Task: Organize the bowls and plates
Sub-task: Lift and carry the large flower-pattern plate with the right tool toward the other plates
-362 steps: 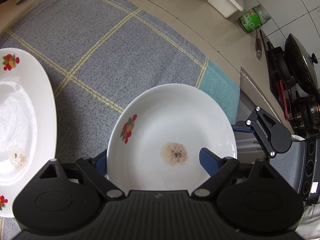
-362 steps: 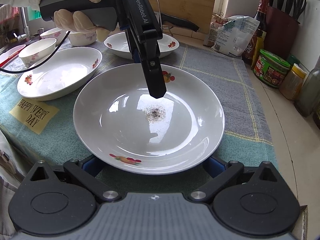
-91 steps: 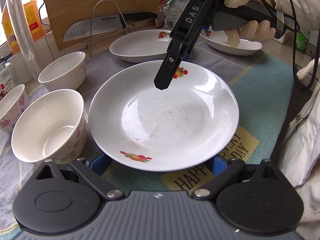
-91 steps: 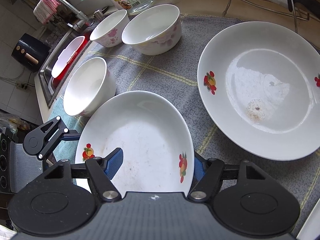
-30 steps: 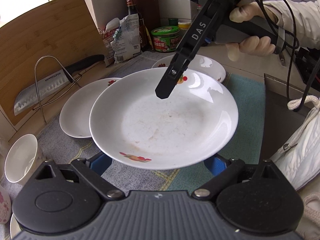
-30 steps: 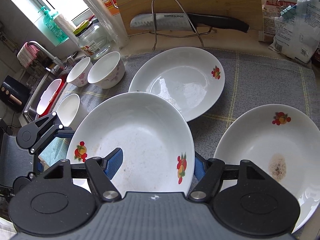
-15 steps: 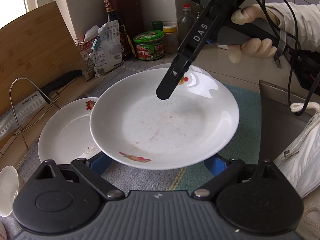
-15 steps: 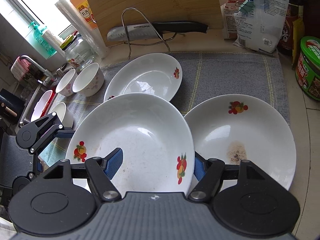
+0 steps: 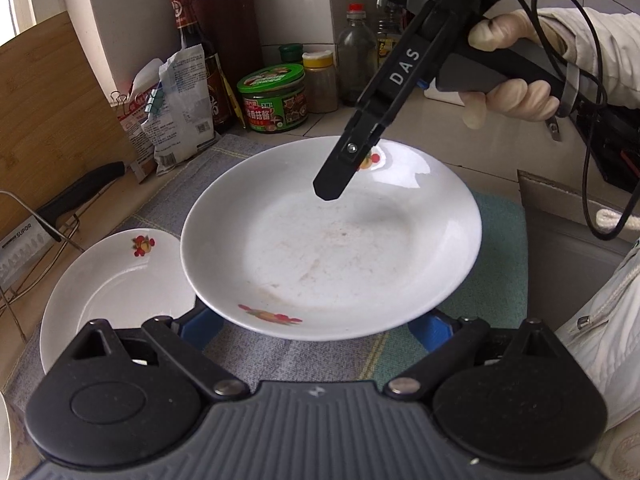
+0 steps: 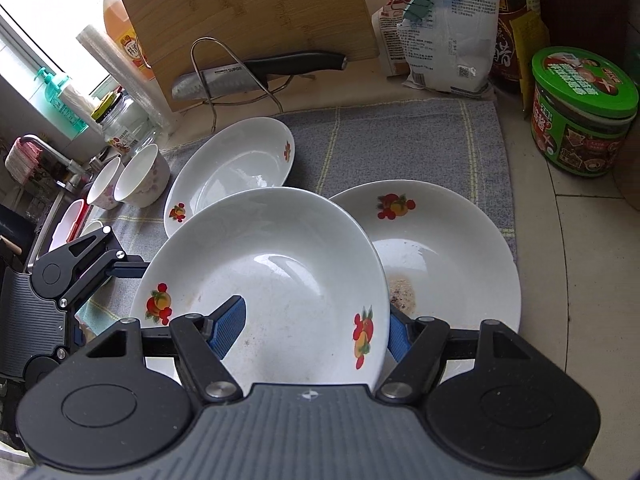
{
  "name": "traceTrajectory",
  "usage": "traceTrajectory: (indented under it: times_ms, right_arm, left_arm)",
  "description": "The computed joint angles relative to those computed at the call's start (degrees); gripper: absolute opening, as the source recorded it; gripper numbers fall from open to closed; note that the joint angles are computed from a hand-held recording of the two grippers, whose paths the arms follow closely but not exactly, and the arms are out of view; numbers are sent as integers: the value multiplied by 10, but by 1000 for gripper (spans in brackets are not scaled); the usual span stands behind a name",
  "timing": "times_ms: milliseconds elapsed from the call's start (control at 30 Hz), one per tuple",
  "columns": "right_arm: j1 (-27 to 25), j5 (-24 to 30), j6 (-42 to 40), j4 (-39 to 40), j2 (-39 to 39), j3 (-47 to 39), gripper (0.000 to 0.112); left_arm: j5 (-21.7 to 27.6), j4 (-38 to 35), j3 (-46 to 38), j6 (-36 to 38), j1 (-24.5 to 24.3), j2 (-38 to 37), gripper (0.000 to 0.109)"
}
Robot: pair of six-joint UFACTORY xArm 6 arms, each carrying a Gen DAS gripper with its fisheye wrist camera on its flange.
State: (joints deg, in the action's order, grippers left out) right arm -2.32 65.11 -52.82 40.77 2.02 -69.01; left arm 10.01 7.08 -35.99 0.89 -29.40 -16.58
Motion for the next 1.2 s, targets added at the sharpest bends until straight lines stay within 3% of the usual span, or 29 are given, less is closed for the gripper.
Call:
traceTrajectory:
  times_ms: [633,933,1200]
  right_arm:
    - [-31,-19,22,-22,37,-25,76]
    - [-29,-29,29,-30,47,-31,76]
    - [-25,-29,32,-36,55,-39,76]
  left_arm:
    - [-7,-193,-90,192,-23,112,97]
    - [6,-221,-109,216,-22,131,97]
    - [29,-188,-122,188,-15,137,97]
